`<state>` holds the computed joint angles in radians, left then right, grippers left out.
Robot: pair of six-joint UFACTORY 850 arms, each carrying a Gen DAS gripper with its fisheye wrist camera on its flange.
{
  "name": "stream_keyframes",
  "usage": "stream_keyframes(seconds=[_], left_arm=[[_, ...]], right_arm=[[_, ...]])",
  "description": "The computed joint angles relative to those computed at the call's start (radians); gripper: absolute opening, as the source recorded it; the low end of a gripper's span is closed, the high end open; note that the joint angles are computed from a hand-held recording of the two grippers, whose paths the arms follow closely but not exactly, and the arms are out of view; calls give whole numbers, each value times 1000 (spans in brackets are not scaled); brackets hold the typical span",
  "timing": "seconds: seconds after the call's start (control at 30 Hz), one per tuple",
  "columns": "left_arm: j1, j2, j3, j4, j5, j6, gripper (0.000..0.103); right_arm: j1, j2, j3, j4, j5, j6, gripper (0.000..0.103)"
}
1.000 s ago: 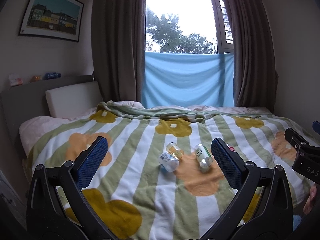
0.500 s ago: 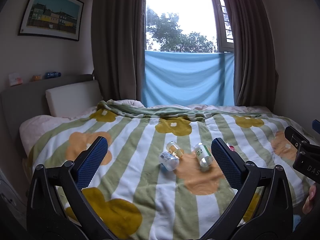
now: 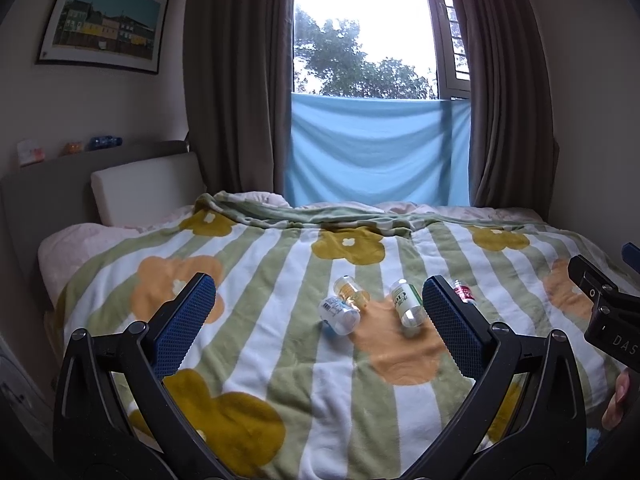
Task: Flip cup upside down
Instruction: 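Reach the left gripper to the white blue-labelled bottle and close on it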
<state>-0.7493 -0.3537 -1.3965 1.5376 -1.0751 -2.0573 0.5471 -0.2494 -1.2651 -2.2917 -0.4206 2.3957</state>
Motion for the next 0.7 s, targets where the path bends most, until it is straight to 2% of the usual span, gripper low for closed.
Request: stream_keyframes(seconds=[0.17,0.43,0.57,0.7], left_arm=[[26,-8,-11,-34,41,15,103],[131,-81,-104,-139,203,112,103],[203,-187,-240,-271,287,279,103],[298,-329,-432,-542,407,538,103]], right_arm=[[-7,-9,-2,-25,12,23,103],[-28,-48,-28,-71,60,61,103],[-42,-76,-45,-100,92,86,103],[-54,-109,-66,-109,108,89,103]])
